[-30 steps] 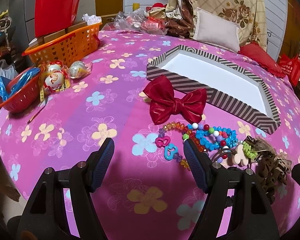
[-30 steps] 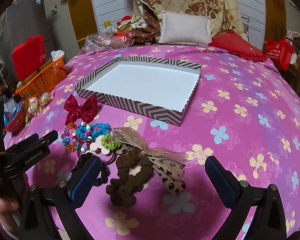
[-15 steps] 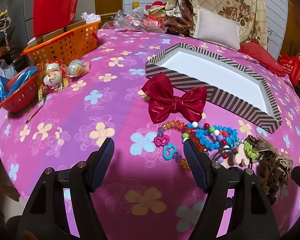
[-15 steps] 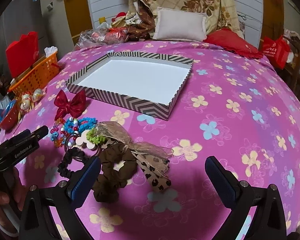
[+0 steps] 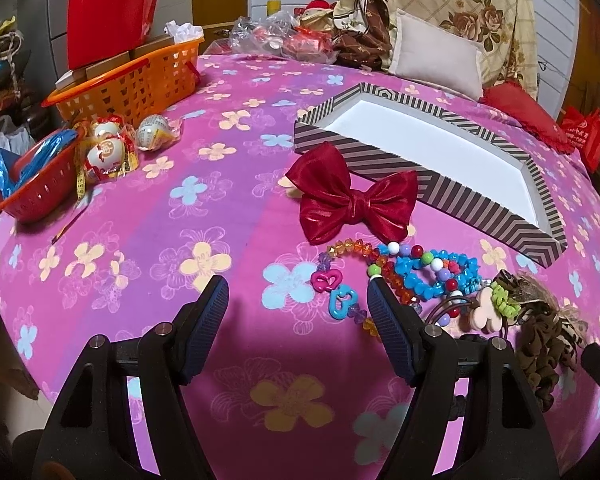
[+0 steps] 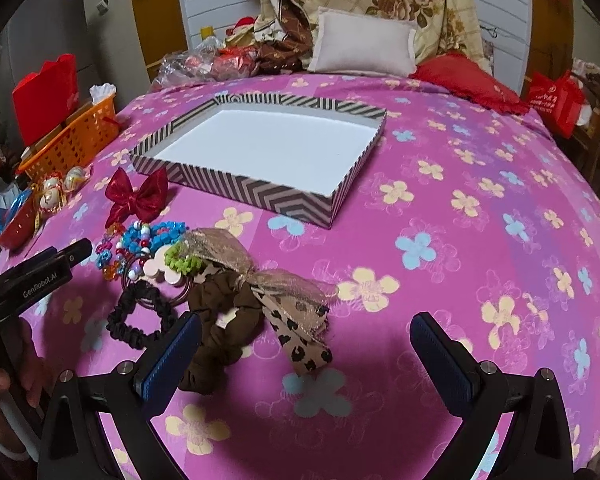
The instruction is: Organize jewelry
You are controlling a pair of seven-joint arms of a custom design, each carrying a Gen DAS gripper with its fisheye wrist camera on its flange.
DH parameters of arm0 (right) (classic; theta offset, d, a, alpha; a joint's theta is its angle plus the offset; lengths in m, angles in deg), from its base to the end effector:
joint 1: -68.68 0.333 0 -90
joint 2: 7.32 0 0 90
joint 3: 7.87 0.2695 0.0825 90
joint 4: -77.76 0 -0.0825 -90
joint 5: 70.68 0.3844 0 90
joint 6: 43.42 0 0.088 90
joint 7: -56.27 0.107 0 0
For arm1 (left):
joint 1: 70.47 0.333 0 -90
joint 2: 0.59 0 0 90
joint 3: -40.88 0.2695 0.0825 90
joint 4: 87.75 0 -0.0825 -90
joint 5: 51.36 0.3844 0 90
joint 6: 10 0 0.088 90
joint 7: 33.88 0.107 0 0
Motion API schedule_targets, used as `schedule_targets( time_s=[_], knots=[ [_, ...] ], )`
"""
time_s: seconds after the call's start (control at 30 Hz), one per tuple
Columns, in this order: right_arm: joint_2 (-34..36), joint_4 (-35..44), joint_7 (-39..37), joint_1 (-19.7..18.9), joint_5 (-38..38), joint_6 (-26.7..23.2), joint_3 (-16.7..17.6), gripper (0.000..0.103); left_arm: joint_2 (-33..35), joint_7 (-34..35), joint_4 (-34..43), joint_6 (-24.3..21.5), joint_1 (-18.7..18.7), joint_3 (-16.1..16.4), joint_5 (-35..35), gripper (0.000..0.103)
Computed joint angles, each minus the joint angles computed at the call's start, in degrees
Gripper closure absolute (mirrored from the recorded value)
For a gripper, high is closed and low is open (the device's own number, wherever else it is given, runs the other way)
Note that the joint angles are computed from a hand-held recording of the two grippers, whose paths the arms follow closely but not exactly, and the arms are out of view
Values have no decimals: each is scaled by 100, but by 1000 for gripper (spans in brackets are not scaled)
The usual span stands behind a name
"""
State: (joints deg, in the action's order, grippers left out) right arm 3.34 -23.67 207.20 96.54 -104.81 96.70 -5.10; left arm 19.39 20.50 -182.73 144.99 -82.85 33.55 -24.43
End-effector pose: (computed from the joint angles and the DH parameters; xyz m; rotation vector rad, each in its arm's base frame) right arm 0.5572 0.3272 0.4617 -1.6760 1.9754 -0.6306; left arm 0.6452 -0.2370 0.4443 -1.7506 1.8478 -0.7611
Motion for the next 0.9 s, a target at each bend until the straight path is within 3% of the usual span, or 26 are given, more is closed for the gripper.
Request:
schedule_targets(
  time_s=[0.23, 0.63, 0.9],
  knots=[
    [30, -1, -174, 17, -138, 50, -12, 0, 27, 51, 27, -18, 31, -26, -110, 31],
    [47, -100, -282, -55, -45, 600, -79, 0, 159, 136, 208, -181, 54, -49, -305, 31],
    [305, 109, -604, -62, 462, 711, -116, 0, 200, 162, 266, -259, 25, -39, -312, 31]
  ],
)
